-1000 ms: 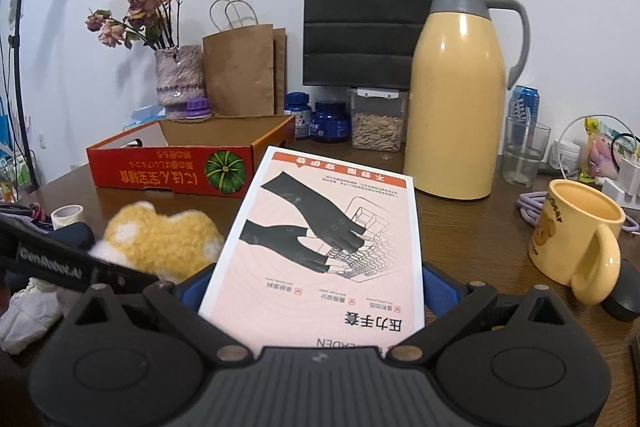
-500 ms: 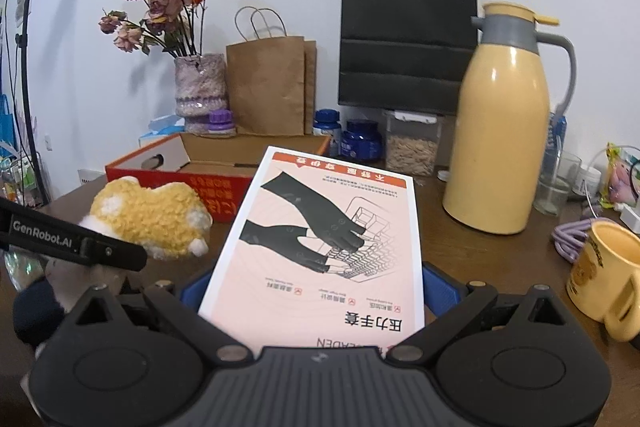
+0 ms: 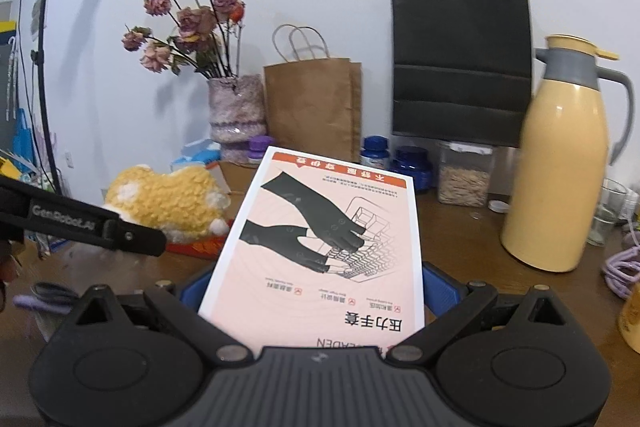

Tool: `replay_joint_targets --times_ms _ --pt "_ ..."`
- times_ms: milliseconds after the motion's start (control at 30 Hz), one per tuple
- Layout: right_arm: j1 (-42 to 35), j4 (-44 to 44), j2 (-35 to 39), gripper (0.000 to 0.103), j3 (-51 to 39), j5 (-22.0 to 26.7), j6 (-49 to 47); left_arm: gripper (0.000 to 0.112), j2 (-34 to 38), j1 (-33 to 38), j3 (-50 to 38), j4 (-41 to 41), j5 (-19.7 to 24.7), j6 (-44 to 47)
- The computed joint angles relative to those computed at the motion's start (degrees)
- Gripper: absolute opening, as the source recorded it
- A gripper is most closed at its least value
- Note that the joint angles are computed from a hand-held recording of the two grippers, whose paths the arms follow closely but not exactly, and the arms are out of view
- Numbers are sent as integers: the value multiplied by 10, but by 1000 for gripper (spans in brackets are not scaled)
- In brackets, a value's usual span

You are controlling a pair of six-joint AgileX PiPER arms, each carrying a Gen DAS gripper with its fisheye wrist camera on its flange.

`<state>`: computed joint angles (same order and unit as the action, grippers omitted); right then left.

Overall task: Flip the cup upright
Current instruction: 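Carry the sheep toy with the left tool while the right tool carries the booklet over the box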

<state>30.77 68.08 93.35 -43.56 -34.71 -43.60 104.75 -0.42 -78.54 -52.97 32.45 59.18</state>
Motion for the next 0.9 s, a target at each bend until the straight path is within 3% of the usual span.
replay_joint_targets --times_ms 600,900 --pt "-30 143 125 101 -243 36 -187 52 119 3 -236 115 37 -173" --pt "-77 211 212 101 -375 66 -274 52 223 -19 -414 212 71 -293"
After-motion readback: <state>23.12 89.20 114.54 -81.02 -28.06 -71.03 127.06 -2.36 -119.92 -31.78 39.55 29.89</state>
